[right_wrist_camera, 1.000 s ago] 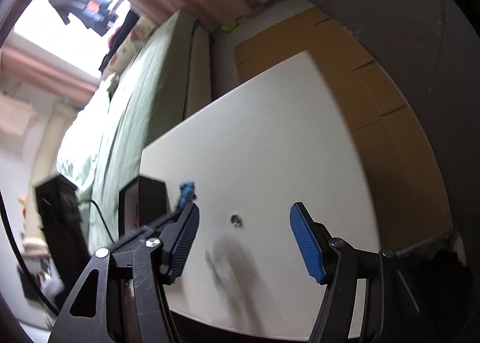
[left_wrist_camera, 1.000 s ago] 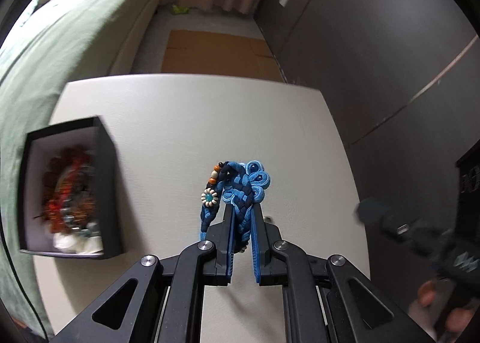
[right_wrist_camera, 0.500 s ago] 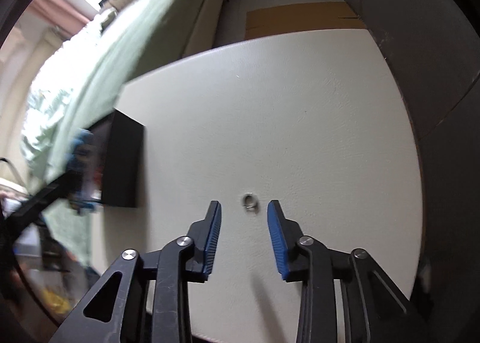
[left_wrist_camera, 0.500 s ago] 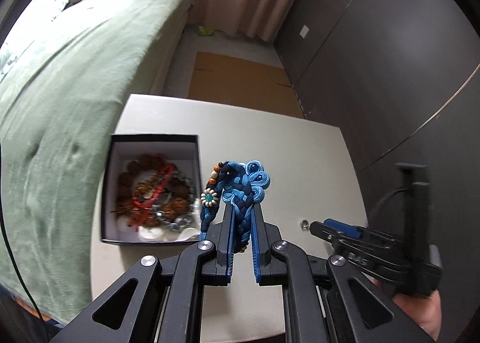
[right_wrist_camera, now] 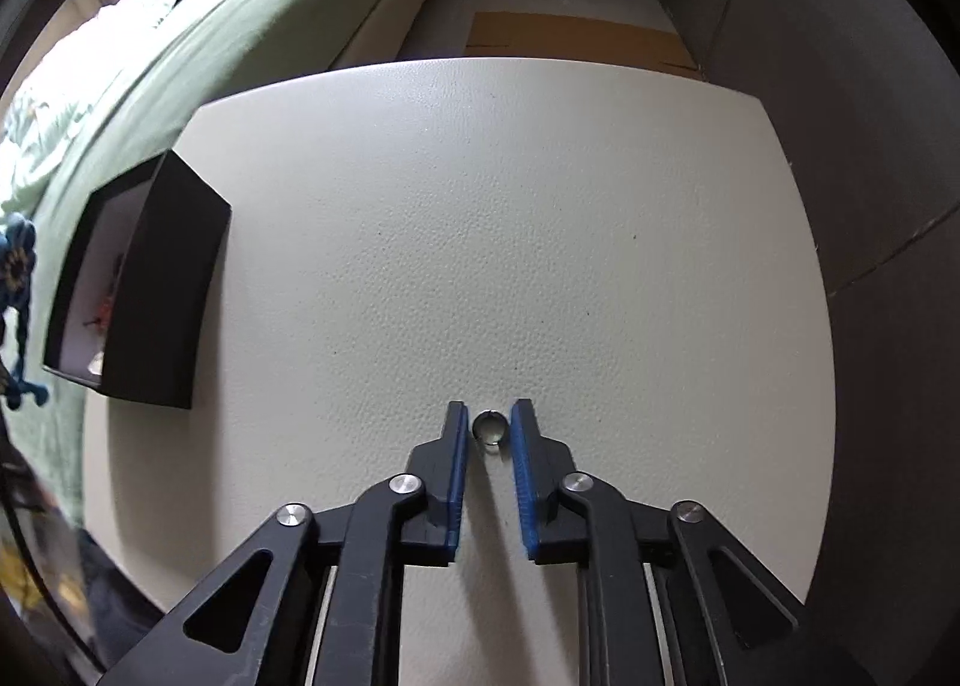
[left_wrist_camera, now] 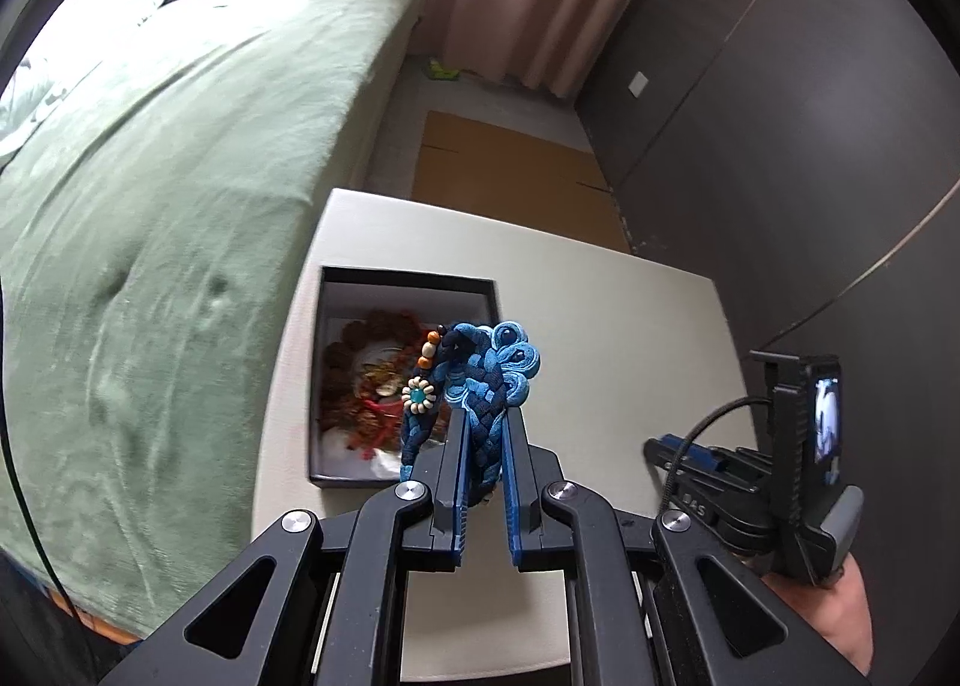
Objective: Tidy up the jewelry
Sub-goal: 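Drop the blue bracelet into the box with left gripper while right gripper drops the ring there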
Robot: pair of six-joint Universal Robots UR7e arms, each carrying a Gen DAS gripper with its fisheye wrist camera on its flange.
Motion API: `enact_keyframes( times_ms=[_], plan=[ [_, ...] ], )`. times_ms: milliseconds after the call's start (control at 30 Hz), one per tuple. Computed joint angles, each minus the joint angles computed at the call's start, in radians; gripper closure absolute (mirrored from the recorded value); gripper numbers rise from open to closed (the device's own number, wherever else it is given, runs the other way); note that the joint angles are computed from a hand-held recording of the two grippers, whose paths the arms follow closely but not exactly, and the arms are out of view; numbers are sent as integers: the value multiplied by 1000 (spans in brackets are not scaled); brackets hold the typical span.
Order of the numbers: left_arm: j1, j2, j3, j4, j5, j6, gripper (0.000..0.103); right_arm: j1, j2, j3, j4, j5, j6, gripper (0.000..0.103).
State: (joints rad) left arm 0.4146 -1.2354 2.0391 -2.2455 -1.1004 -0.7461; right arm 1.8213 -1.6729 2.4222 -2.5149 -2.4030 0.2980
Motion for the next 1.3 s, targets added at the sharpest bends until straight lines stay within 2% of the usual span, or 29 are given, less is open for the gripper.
enact_keyframes(
  times_ms=[67,167,267,400,433,467,533,700,967,1200,1233,1267,1300],
  plan=[
    [8,-2,1,-8,-2,2,93,4,1,-1,-1,4,-4,88],
    [18,4,-5,-31,4,14,93,8,-51,8,-20,41,-20,89],
    [23,15,-16,-46,36,9,93,21,-89,8,-52,72,-21,89],
    [51,31,-26,-95,-15,26,83,26,-124,17,-110,141,-52,89],
    [55,35,-31,-90,-23,28,71,26,-128,17,-120,164,-58,89],
    [56,37,-33,-86,-22,26,50,26,-122,16,-136,182,-59,89],
    [45,30,-26,-82,12,10,32,27,-113,14,-162,217,-56,89],
    [29,-21,-1,-75,56,2,31,75,-9,-17,-268,255,-61,89],
    [17,-136,21,35,132,-57,31,112,110,-55,-416,398,-95,88],
    [17,-242,28,179,186,-130,31,132,226,-93,-551,476,-122,87],
    [15,-258,28,201,194,-144,31,131,243,-106,-537,476,-122,73],
    [13,-269,30,215,201,-154,31,131,247,-111,-524,471,-114,51],
    [10,-283,31,230,207,-162,31,130,250,-109,-529,458,-99,44]
  ],
)
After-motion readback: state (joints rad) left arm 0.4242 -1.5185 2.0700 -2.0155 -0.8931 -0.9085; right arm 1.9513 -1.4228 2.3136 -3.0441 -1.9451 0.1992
